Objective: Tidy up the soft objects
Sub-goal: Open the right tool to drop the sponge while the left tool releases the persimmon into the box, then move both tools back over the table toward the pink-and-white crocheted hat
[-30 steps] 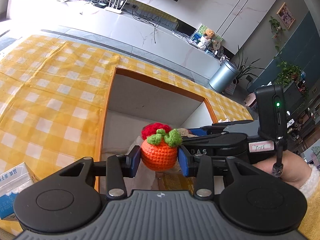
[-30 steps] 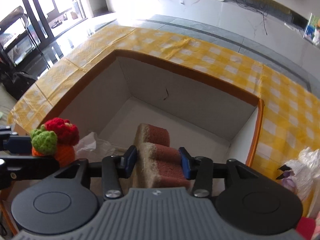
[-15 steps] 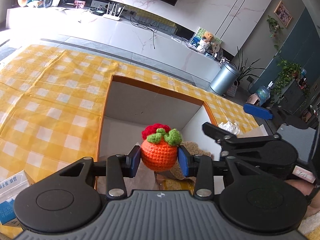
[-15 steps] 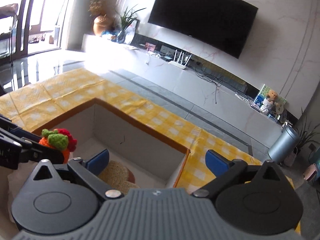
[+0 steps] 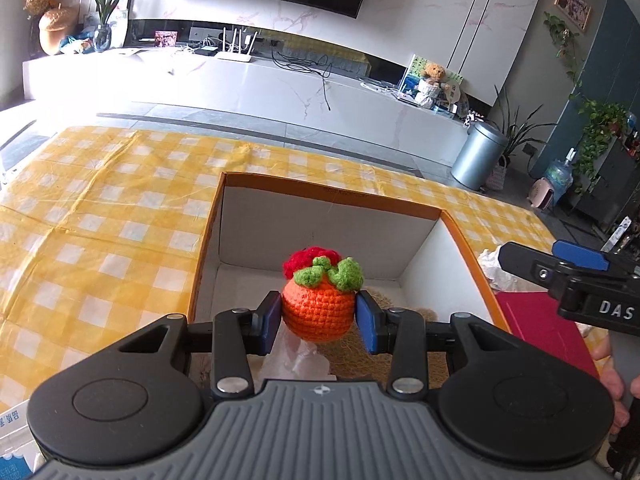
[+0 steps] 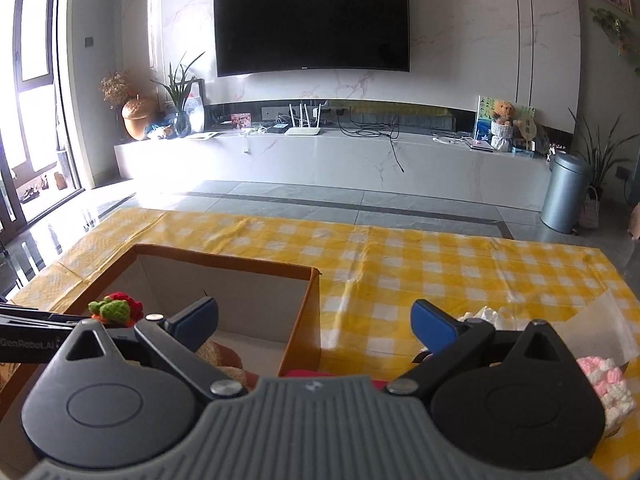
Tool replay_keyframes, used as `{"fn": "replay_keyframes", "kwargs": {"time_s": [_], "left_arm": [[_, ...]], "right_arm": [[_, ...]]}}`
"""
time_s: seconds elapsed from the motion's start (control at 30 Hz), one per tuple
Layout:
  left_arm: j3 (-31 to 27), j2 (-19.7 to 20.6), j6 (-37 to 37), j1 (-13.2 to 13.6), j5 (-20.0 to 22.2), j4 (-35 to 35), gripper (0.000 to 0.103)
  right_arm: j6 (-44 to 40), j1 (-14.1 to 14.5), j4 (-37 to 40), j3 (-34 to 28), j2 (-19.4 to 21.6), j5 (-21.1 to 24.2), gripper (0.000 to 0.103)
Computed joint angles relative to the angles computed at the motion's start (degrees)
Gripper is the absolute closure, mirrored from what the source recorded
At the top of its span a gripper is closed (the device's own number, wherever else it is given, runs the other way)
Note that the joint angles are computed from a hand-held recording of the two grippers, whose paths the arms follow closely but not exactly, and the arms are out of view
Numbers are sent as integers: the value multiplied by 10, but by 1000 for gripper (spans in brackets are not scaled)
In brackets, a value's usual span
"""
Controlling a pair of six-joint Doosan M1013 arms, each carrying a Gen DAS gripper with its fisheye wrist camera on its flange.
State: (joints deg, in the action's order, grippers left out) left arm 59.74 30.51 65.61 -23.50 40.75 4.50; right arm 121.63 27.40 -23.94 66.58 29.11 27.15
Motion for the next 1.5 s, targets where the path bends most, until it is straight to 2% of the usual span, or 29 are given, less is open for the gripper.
{"fn": "replay_keyframes", "kwargs": {"time_s": [0.13, 0.27, 0.33, 0.37, 0.43, 0.53, 0.7, 0.8, 0.97, 1.1, 1.2, 1.3, 1.4, 1.5], "left_arm": [[-5, 5, -48, -15, 24, 98, 58], [-12, 8, -74, -22, 55, 139, 57], [-8, 4, -81, -28, 57, 163, 56], [-3, 0, -93, -31, 52, 183, 54], [8, -7, -119, -36, 36, 218, 38], [27, -19, -157, -38, -1, 252, 28], [45, -35, -189, -38, -41, 272, 15], [46, -38, -199, -41, -39, 286, 14], [42, -41, -182, -40, -35, 251, 14], [44, -46, -239, -59, -1, 339, 14], [46, -48, -257, -70, 16, 383, 13], [47, -49, -238, -80, 14, 407, 13], [44, -45, -230, -94, 16, 448, 8], [39, -40, -210, -105, 11, 458, 6]], "right_arm": [[-7, 2, -8, 9, -4, -5, 3], [-15, -1, 5, 13, -7, -5, 3], [-17, -2, 12, 13, -8, -4, 3], [-17, -2, 14, 12, -8, -4, 3], [-13, -2, 10, 12, -8, -5, 3], [42, 0, -36, 19, -10, -18, 3], [74, 0, -58, 29, -19, -34, 3], [92, -1, -71, 37, -26, -44, 3], [110, -7, -95, 47, -40, -55, 3], [136, -13, -127, 58, -53, -60, 3], [156, -17, -155, 64, -61, -50, 3], [198, -20, -201, 70, -67, -36, 3], [233, -21, -254, 70, -69, 14, 3], [246, -31, -262, 73, -73, 48, 3]]}}
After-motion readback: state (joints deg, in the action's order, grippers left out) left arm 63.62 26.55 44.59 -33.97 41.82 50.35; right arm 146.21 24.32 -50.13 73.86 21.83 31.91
